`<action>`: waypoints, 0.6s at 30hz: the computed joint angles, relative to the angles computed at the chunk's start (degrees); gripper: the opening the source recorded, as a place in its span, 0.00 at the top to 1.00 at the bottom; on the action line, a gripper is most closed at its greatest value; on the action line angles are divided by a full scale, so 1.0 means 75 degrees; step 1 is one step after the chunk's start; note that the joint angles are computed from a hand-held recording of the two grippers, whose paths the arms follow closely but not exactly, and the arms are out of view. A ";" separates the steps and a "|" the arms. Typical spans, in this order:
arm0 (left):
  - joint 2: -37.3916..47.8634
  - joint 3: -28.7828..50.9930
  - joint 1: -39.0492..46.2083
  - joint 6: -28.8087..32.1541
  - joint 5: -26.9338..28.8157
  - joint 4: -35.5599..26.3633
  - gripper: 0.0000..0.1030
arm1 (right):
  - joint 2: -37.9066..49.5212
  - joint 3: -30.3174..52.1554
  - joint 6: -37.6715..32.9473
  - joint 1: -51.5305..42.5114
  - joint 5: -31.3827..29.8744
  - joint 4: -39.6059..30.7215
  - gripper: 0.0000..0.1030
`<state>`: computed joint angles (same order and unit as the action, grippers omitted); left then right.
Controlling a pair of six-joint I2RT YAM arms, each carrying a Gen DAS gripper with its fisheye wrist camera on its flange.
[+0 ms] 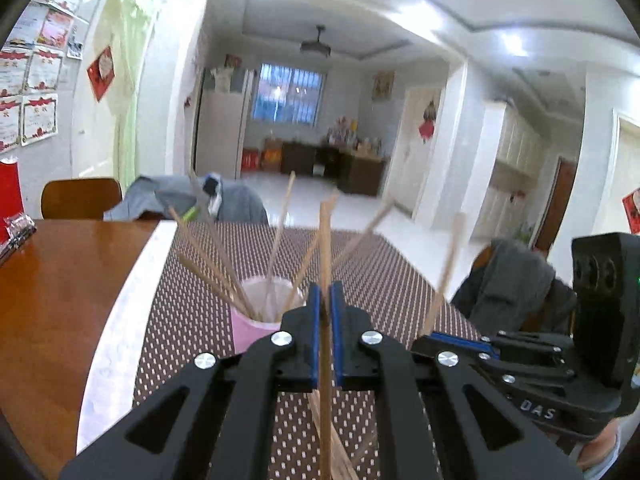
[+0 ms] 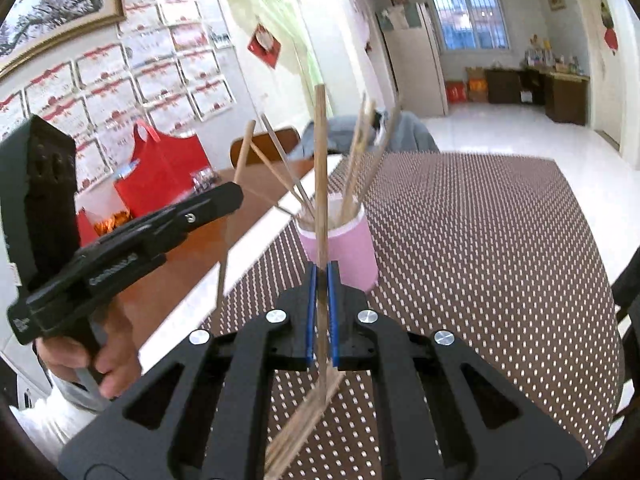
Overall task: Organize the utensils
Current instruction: 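Raise the left tool's stick over the pink cup while the right tool raises its stick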
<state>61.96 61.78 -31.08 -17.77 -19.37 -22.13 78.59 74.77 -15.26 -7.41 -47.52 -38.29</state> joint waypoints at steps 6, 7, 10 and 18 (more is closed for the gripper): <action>-0.0087 0.0057 0.0379 0.0104 -0.0180 0.0773 0.94 | -0.0107 0.0251 0.0892 0.0286 -0.0160 0.0738 0.94; -0.0113 0.0023 0.0429 0.0141 -0.0205 0.0937 0.94 | -0.0160 0.0221 0.1033 0.0367 -0.0092 0.0908 0.94; -0.0128 -0.0137 0.0569 0.0254 -0.0316 0.1604 0.94 | -0.0284 0.0148 0.1559 0.0646 0.0176 0.1590 0.94; 0.0298 -0.0435 0.1162 0.0253 -0.0146 0.3309 0.94 | -0.0130 0.0220 0.2981 0.0946 0.0494 0.3278 0.94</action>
<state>64.19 58.52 -22.37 -15.87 -20.47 2.68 77.62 76.42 7.10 -0.32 -43.82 -13.70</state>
